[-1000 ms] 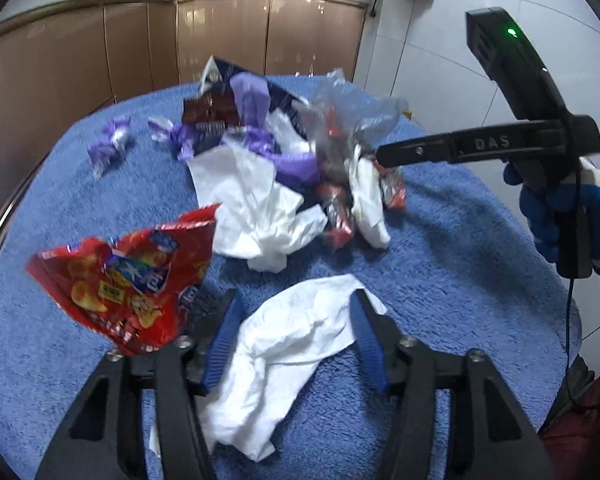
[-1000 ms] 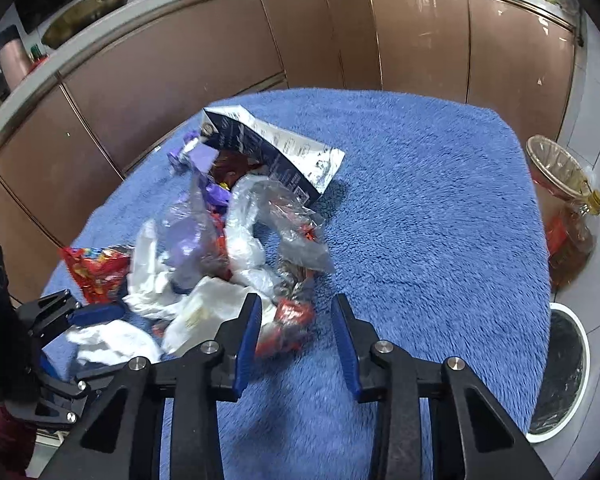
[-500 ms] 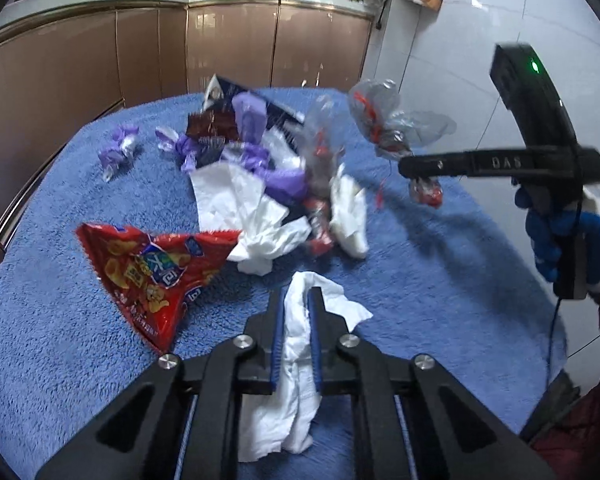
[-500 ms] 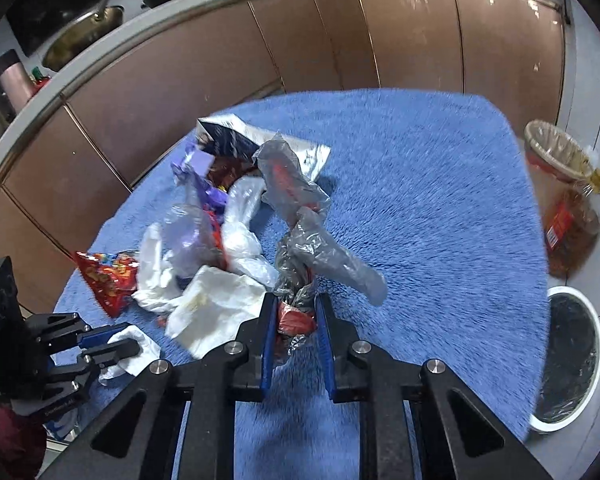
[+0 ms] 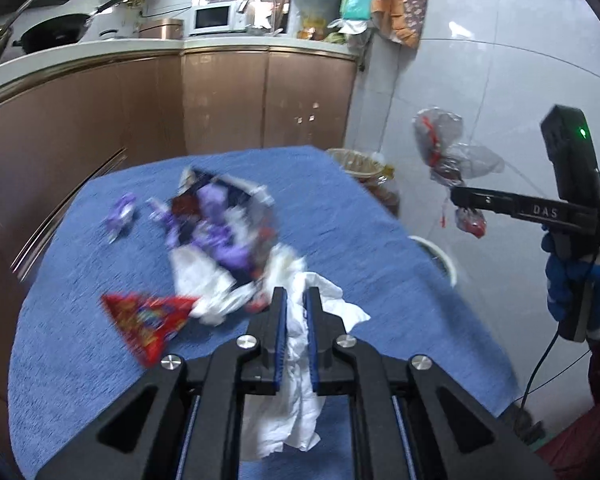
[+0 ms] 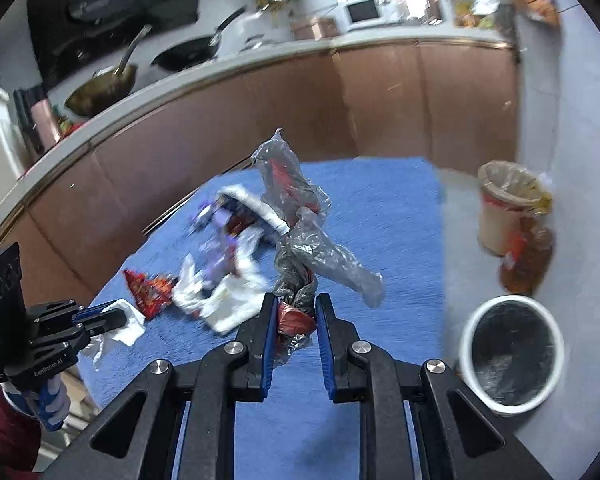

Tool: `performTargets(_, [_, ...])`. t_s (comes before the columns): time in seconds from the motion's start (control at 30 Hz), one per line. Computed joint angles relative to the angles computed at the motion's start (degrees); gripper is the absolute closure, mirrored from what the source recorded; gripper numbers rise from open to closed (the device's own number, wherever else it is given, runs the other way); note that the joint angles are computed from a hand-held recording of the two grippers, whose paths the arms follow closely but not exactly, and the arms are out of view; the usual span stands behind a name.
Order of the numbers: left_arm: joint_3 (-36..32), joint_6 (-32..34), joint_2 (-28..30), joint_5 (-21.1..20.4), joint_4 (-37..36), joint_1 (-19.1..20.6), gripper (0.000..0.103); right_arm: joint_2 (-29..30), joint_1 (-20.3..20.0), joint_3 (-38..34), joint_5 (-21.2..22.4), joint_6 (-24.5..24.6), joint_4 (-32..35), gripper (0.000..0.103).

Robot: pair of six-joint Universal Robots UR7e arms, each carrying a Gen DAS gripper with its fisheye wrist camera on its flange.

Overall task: Collect trash
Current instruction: 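Carry both items to the white bin and open both tools over it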

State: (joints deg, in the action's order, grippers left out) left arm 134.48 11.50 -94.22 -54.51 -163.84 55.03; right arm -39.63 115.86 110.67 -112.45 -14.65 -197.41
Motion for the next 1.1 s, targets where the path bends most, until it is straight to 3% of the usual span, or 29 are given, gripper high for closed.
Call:
performTargets(0.27, [-9.79,-1.25,14.22,-8.25,1.50,-1.45,0.095,-5.57,-1.08,6.06,-11.53,0.34,-8.06,0.085])
performTargets(0.37, [-16.36,-1.33,22.91,-11.24,2.94,-1.40,0.095,-5.89,-2.75,6.24,-14.40,0.01,-9.14,0.085])
performTargets(0.67, [-38.17,-4.77,45.87,-15.35,11.01,1.05,0.094,-3.62,-11.78,3.60,-16.17,0.38,-8.66,0.085])
performTargets(0.97, [-54.90,-8.81,61.66,-14.58,18.93,4.39,0.092,-2.03,-20.04,-1.09,-15.53,1.86,-3.04,0.083])
performTargets(1.07, [-58.80,-10.28,65.10,-14.99,21.44,5.52,0.087,-0.94,-21.86,-3.85,-15.94,1.53,-0.61,0.083])
performTargets(1.1, [-59.75,-10.69,65.88,-15.20,22.15,5.77,0.079,-0.38,-22.46,-4.65,-16.30,1.59,-0.03,0.083])
